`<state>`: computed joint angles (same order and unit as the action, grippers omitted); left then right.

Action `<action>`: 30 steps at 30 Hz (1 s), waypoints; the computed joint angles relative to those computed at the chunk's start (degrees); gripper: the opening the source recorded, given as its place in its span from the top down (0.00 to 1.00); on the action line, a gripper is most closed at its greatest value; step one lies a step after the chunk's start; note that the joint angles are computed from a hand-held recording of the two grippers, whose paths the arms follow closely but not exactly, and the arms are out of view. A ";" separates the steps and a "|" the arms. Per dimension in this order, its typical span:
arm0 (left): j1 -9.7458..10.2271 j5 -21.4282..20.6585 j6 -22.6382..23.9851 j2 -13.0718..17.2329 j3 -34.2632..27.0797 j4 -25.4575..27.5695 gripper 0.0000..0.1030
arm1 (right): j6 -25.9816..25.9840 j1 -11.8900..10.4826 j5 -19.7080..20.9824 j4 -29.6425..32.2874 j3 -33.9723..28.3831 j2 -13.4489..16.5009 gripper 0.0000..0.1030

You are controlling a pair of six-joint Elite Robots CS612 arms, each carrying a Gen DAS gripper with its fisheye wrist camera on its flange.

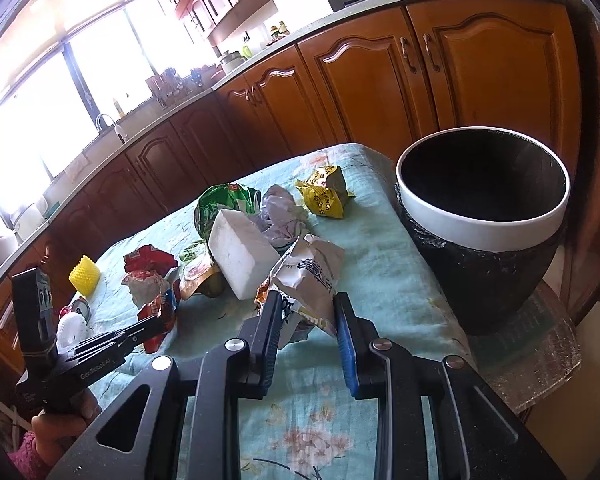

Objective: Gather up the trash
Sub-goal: 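Carry the snack bag and wrapper in both grippers over the trash bin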

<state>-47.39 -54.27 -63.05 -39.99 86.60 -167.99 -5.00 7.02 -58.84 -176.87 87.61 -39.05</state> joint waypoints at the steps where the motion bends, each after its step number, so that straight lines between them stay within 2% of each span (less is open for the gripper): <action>1: -0.18 0.18 0.21 -0.07 0.20 -0.81 0.98 | 0.06 -0.09 0.12 -0.16 0.07 -0.03 0.74; 4: -0.77 0.50 1.90 -0.30 0.49 -3.27 0.98 | 0.31 -0.34 0.31 -0.87 0.47 -0.27 0.74; 8: -1.40 1.14 6.64 -0.51 0.00 -6.01 0.98 | 0.95 -0.79 0.50 -1.63 0.96 -0.57 0.74; 12: -1.37 0.00 11.24 0.65 -2.45 -7.65 0.98 | 1.73 -1.33 0.15 -2.62 1.28 -0.80 0.74; 21: 0.58 -5.20 18.71 4.56 -10.17 -7.65 0.98 | 4.02 -2.92 -1.95 -3.93 0.18 -0.42 0.74; 30: 2.59 -8.99 24.64 9.86 -21.24 -4.31 0.98 | 4.97 -4.18 -3.92 -3.79 -3.06 0.92 0.74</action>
